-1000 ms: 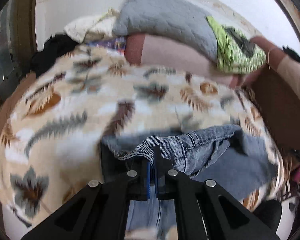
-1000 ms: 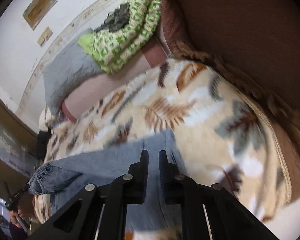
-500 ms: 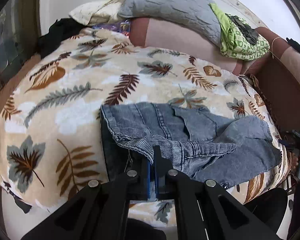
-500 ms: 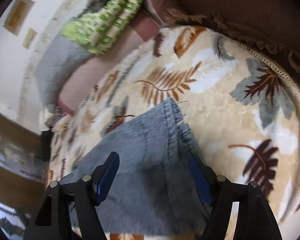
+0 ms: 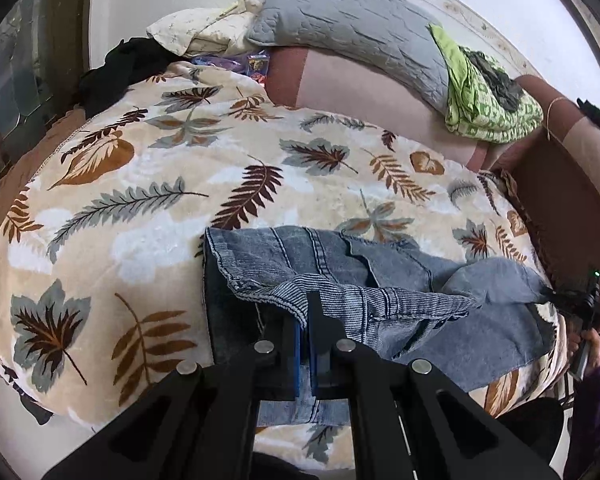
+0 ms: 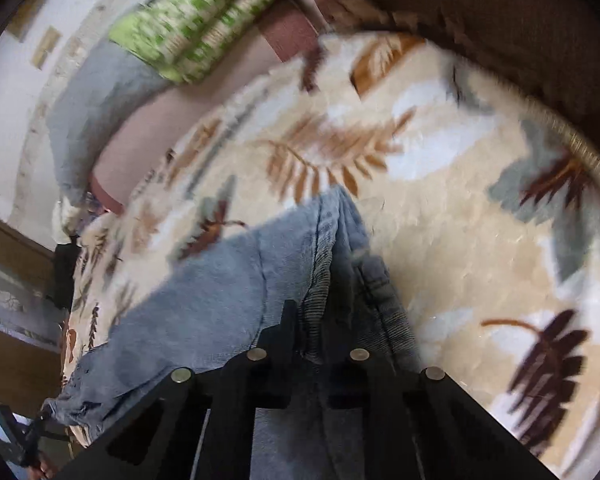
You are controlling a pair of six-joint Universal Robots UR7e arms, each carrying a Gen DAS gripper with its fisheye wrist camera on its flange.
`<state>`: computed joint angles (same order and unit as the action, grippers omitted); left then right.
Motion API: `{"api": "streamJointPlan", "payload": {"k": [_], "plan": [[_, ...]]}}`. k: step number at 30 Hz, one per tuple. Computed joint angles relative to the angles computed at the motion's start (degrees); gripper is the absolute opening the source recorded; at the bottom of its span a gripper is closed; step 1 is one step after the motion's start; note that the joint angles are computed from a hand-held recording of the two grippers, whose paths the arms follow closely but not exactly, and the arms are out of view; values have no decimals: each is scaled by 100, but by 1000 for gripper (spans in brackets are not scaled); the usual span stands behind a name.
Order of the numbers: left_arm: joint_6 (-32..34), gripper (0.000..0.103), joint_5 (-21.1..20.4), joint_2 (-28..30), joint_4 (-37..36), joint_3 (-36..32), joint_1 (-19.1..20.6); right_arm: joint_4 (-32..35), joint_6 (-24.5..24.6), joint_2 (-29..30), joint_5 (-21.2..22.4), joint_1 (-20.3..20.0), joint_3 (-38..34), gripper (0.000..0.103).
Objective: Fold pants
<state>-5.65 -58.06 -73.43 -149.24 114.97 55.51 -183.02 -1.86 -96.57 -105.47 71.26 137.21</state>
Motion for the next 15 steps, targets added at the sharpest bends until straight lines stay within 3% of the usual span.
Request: {"api": "streamJointPlan", "payload": {"k": [6,9,13,15], "plan": [[57,3,-101,-236,21,154,2,42,-130,-1073,-235,494,485,10],[77,3,-97,-399,146,339,51,378,-256,-1611,-393,475,751,10],[-54,5,44,-457,581,459,230,1561,-279,-2054,-281,-218,919,10],[-191,7,149,-437,830,454,302,1938,-258,-2072,-282,-512,951,15]]}}
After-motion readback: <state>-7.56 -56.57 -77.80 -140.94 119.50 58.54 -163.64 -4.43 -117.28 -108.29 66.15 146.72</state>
